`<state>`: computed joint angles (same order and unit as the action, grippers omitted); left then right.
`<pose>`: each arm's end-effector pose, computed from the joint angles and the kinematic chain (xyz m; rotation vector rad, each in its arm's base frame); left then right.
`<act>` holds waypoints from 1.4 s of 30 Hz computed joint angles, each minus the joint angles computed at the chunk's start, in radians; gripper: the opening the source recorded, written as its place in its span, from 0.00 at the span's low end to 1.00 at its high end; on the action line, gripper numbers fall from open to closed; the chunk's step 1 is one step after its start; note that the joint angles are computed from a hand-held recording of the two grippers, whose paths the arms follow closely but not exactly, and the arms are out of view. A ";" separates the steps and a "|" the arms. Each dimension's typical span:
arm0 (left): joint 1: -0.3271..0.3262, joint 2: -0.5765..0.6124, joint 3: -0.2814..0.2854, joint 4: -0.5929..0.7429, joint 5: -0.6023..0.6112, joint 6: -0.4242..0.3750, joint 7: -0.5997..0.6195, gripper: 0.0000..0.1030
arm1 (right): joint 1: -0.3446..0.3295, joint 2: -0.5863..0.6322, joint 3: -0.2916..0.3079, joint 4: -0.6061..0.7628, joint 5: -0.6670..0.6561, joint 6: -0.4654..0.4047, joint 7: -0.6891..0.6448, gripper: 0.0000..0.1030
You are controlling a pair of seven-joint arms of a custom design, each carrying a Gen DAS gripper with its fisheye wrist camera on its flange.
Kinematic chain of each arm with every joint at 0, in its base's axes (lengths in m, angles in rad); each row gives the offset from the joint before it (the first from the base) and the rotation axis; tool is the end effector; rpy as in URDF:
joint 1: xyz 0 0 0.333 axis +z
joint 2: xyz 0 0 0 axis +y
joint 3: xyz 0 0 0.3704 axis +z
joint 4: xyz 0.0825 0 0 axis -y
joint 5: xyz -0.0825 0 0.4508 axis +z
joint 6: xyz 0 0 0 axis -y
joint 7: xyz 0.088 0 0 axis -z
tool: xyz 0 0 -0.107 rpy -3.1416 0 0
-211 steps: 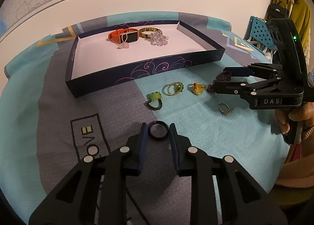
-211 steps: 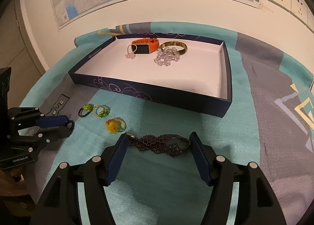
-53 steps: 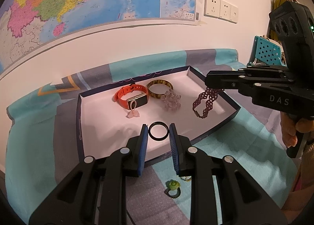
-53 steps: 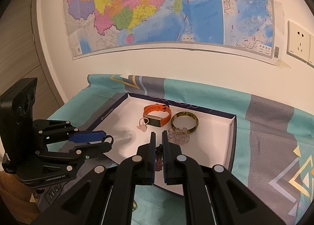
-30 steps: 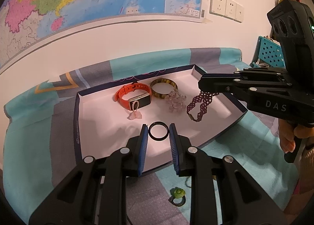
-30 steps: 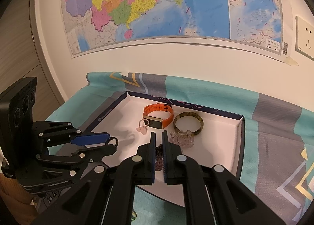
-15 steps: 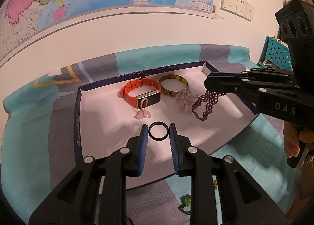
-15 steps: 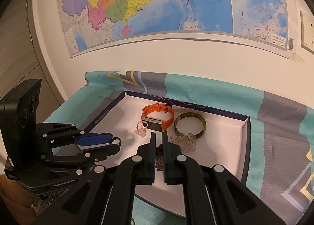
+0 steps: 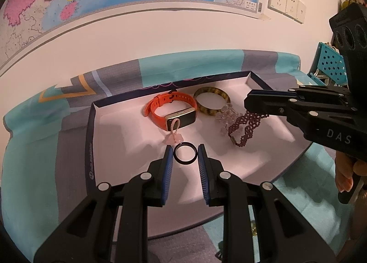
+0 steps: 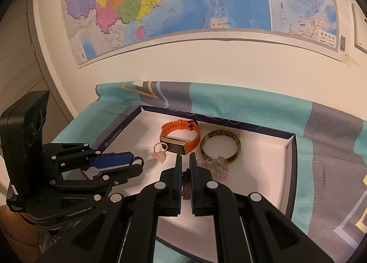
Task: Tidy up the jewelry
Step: 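Carry the beaded bracelet and black ring over the box with both tools, then open both tools to drop the bracelet and ring into the box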
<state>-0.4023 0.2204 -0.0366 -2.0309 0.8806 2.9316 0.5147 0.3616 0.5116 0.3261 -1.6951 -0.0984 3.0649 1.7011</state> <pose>0.5997 -0.3345 0.4115 -1.6295 1.9613 -0.8103 0.6431 0.4780 0.4289 -1.9740 1.1205 -0.3065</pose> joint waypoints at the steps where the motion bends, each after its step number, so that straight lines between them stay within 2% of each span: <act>1: 0.001 0.003 0.000 0.002 -0.002 -0.001 0.000 0.22 | 0.004 0.003 -0.005 0.004 -0.001 -0.002 0.003 0.04; 10: -0.001 0.033 0.002 0.024 -0.061 -0.028 0.045 0.22 | 0.024 0.028 -0.034 0.037 -0.006 -0.026 0.023 0.04; 28: -0.017 0.077 0.019 0.054 -0.246 -0.028 0.196 0.22 | 0.045 0.055 -0.078 0.067 -0.016 -0.058 0.078 0.05; 37: -0.037 0.089 0.041 0.068 -0.281 -0.025 0.230 0.22 | 0.058 0.061 -0.099 0.076 -0.024 -0.074 0.103 0.05; 42: -0.047 0.089 0.051 0.069 -0.284 -0.023 0.225 0.24 | 0.066 0.063 -0.113 0.080 -0.030 -0.087 0.120 0.08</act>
<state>-0.4495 0.3096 0.0139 -1.9615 0.5969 2.9087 0.7399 0.4279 0.5745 0.2130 -1.6154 -0.1281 2.9776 1.8213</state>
